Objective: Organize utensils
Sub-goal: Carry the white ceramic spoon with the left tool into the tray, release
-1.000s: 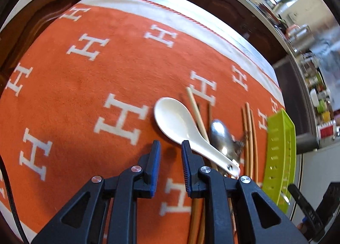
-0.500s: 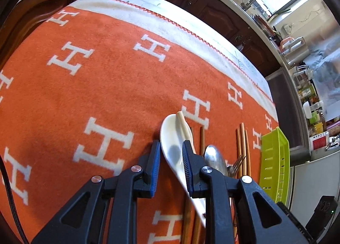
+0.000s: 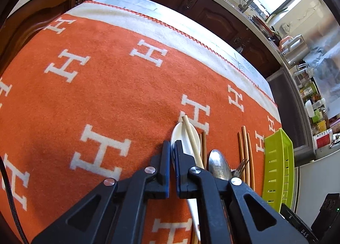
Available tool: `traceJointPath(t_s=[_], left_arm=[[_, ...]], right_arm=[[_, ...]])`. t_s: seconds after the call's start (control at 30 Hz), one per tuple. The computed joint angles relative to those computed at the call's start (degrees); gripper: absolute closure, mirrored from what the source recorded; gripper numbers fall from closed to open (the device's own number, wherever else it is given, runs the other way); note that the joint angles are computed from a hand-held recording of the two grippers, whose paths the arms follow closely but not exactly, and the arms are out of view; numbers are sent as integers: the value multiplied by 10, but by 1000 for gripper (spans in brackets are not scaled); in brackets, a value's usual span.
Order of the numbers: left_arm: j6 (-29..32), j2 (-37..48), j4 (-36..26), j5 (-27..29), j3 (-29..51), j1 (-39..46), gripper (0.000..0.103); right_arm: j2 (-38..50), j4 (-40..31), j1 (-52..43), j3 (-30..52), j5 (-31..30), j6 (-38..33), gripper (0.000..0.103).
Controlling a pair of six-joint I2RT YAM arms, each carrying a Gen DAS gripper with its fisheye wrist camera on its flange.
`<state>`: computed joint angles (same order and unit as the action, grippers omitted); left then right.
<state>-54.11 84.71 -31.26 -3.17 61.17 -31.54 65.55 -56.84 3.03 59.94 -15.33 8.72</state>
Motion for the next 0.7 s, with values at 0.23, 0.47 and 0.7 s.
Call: traceJointPath(t_s=[0.23,0.47,0.7], left_arm=[[-1,-76,-24,-5,-38,-6,102],[-13,-135,-130,-60,8,-78,102],[-40,-35,-222,-108,180,-202,102]], right_arm=[[-12,-7,-7,5,-5,2,96],[-44,-23,-19,1,-18,-4,96],[-79,-50,-57,-3,-41,-23,96]])
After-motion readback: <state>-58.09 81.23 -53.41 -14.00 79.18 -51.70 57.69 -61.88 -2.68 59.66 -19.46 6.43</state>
